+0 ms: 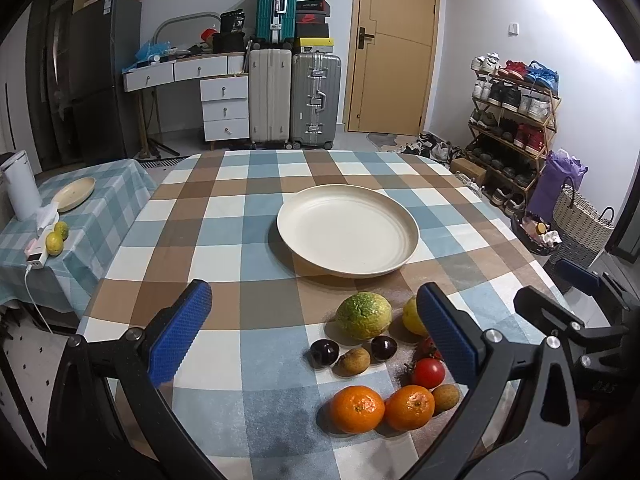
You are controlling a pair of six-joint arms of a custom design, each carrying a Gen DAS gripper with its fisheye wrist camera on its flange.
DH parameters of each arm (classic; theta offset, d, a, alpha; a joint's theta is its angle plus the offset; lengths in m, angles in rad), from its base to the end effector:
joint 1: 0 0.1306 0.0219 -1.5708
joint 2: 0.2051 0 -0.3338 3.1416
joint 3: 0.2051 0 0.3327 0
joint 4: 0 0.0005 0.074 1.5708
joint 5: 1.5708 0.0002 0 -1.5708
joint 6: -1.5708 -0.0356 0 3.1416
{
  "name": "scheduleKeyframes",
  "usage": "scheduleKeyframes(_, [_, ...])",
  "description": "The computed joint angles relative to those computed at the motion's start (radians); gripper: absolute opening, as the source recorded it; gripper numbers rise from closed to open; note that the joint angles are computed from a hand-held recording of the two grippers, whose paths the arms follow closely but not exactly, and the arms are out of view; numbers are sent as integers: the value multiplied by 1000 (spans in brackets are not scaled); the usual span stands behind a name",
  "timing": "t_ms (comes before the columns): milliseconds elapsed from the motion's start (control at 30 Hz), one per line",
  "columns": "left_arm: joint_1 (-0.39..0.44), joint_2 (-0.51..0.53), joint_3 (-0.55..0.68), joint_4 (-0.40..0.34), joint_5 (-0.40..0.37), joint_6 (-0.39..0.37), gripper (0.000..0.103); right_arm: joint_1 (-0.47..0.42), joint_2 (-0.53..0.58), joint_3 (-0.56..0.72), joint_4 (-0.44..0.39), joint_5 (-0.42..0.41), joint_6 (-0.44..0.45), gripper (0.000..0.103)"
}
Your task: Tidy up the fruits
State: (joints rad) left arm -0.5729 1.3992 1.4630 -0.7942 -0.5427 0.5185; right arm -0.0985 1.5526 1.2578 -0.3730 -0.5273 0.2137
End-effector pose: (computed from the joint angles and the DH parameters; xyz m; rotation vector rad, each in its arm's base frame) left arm 0.3818 -0.2250 0.4156 -0.2099 2.1688 0.0128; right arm 0.4838 -0.0303 0.2969 -0.4038 2.1257 0.4103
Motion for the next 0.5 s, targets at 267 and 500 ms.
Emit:
scheduleKeyframes(267, [-2, 5, -2, 4, -8, 6, 102, 0, -1, 0, -1, -9, 0, 103])
scheduleKeyframes(500, [-1, 3, -8, 8, -2, 4, 102, 1, 0, 2, -7, -13, 6, 103])
